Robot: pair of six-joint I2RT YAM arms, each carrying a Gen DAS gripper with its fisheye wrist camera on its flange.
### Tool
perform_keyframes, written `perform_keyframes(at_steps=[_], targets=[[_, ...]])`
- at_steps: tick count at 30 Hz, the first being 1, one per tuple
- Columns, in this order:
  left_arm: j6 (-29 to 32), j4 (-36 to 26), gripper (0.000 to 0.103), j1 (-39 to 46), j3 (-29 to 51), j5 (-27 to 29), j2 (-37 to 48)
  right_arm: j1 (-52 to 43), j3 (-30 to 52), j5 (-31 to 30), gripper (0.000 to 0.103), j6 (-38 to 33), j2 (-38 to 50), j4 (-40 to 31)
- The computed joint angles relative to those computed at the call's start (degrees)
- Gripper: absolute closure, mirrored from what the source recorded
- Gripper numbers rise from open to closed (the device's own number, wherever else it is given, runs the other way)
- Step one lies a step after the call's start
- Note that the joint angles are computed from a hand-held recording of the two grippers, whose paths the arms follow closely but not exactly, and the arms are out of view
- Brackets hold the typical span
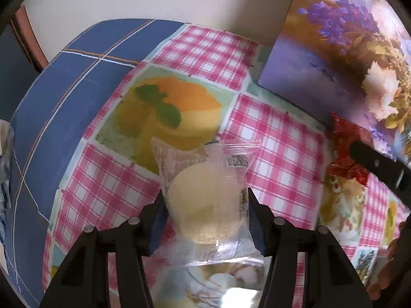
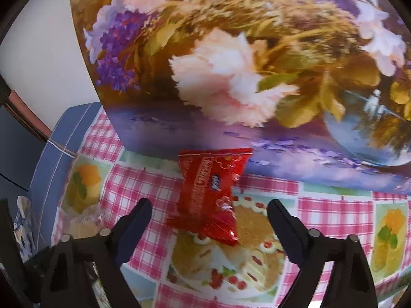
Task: Organize snacks
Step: 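Grasp red nice Kiss packet with right tool while left tool lifts the bun, then carry wrapped bun with left tool while right tool carries red packet over tray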
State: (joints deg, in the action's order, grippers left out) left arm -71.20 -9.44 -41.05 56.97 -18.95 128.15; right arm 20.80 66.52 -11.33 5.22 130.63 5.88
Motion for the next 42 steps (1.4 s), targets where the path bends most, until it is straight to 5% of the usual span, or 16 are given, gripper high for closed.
perform_keyframes(at_steps=[3,8,18,25,36,42], targets=[[0.84,0.68,0.046,0.09,-0.77,-0.81,0.15,0.24,0.76,0.49,0.021,0.65,0.27,-0.49],[1.09,2.06,0.047,0.77,-2.31,-0.66,-0.53,0.27,1.84,0.88,0.058,2.72,0.96,-2.03],[-6.29,-0.90,0.049,-4.72,-3.80,-1.03,-3.44,-5.01,-8.70,-5.11,0.061,2.16,-7.92,-0.31],[-15.83,-10.74,0.049,-14.75,-0.68,-5.42,-8.53,-10.51,-21.33,-8.45,0.061,-2.77,-23.76,-3.88],[-25.91,-35.22,0.049,-28.05,18.54,-13.48,-10.12,-27.48,-36.00,-12.54,0.061,-14.81,-54.94,-19.57],[-29.16,-44.35,0.049,-33.28,31.83,-15.42,-4.65,-46.19,-40.37,-20.01,0.061,-25.67,-66.33,-29.91]])
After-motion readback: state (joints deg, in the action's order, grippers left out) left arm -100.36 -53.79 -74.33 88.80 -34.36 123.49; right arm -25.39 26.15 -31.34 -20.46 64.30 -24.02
